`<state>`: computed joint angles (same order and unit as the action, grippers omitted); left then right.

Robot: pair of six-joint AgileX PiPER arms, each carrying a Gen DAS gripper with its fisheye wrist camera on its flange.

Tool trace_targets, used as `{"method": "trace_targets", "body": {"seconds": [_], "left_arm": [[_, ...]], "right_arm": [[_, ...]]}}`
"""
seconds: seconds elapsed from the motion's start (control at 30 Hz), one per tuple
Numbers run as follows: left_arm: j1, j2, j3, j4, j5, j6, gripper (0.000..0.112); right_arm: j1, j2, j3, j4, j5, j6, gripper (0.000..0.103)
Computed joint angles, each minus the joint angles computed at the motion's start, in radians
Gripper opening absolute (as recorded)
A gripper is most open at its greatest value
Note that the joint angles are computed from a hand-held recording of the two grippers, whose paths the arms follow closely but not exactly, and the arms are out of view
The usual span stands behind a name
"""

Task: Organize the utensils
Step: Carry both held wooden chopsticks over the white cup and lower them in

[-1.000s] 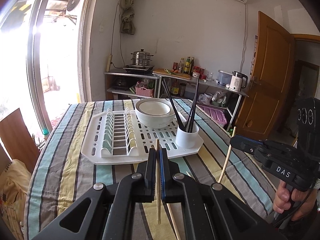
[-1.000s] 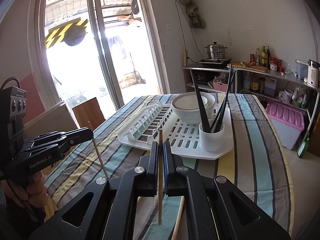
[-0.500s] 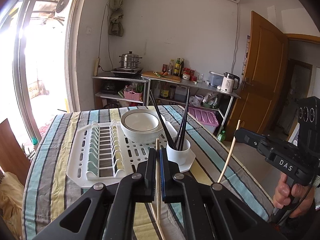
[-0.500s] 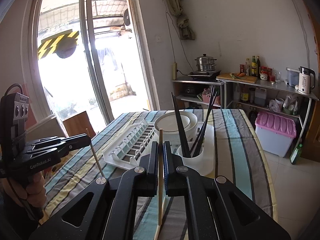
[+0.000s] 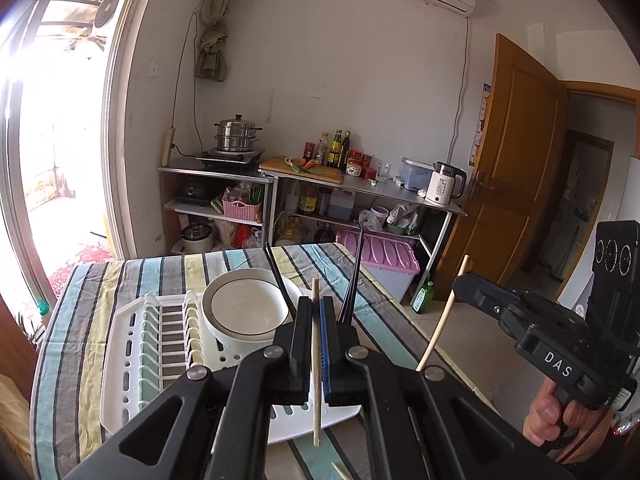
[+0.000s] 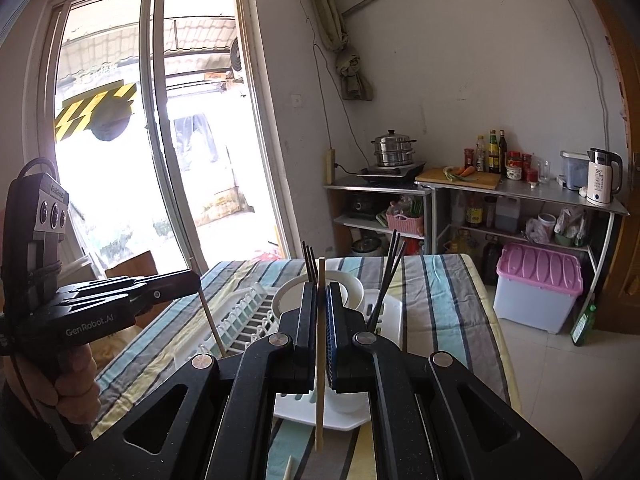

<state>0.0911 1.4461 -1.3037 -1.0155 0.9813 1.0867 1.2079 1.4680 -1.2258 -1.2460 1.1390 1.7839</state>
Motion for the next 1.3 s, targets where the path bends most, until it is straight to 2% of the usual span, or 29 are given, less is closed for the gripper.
{"method": "trace_targets", "body": {"seconds": [0.47, 0.9, 1.13, 1.3], "left_arm": [[-0.163, 0.199, -0.254, 0.052, -0.1, -0.173, 0.003], [-0.212, 0.338, -0.279, 0.07, -0.167, -0.188, 0.003], [-0.219, 0.383, -0.258, 0.121, -0.196, -0.213, 0.003], [-0.218, 0.395, -0.253, 0.131, -0.199, -0.215, 0.003]], "right_arm": [[-0.17, 0.004, -0.019, -0.023, -0.129, -0.036, 0.004], [-0.317, 0.028, 0.066, -0.004, -0.291, 0.022, 0.004], [-0.352, 0.055, 0.099, 0.035, -0.343, 0.035, 0.004], [-0.359, 0.056, 0.111, 0.049, -0.349, 0.035, 0.004]]}}
